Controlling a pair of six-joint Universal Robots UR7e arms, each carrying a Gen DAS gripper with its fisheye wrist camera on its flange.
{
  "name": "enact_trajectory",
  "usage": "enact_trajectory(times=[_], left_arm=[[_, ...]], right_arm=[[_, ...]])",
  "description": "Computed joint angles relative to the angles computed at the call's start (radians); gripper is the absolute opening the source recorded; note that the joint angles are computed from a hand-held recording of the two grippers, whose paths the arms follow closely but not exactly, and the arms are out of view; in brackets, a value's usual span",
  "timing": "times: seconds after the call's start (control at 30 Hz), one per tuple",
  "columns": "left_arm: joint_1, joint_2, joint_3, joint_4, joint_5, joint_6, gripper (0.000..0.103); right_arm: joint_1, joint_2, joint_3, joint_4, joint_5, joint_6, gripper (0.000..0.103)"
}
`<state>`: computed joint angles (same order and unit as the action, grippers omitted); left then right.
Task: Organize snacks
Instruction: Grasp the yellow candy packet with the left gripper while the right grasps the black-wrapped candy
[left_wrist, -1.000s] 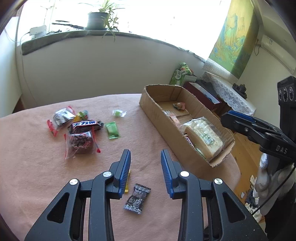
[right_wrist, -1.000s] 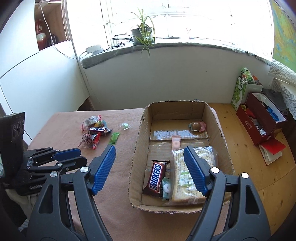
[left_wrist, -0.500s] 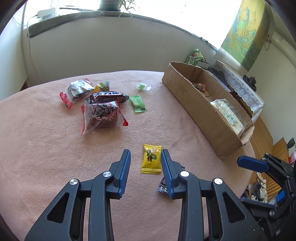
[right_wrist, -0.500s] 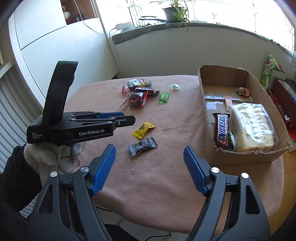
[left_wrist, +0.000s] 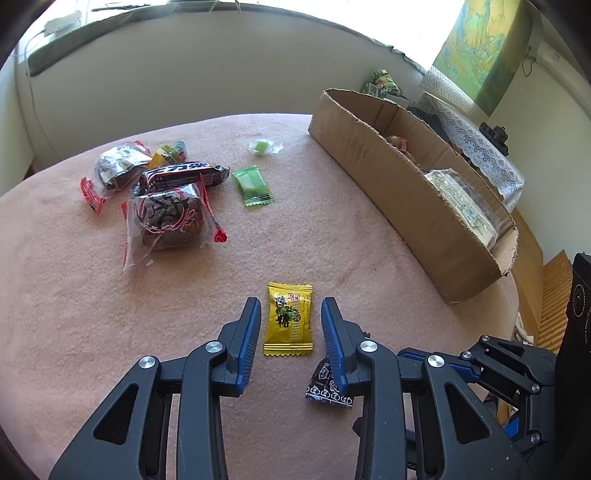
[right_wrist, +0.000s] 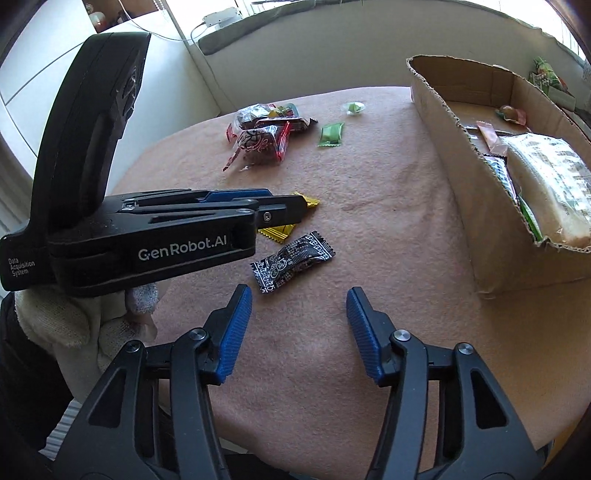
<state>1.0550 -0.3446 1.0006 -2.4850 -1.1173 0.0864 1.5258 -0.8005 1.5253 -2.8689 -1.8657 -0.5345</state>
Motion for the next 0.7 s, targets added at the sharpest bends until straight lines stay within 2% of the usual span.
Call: enact_trajectory(times=[0.23, 0.3, 0.7], left_arm=[[0.012, 0.015, -0.032, 0.025, -0.015, -0.016, 0.031], [0.015, 0.015, -0.036, 0.023, -0.01, -0.019, 0.023], [0.036, -0.034, 0.023, -0.032, 0.019, -0.051, 0.022]], right_arm=[[0.007, 0.028, -0.036, 0.007, -0.012, -0.008, 0.049], [0.008, 0.034, -0.046, 0.015, -0.013, -0.005, 0.049], [0.037, 0.093, -0.115, 0.03, -0.071, -0.039, 0.049]])
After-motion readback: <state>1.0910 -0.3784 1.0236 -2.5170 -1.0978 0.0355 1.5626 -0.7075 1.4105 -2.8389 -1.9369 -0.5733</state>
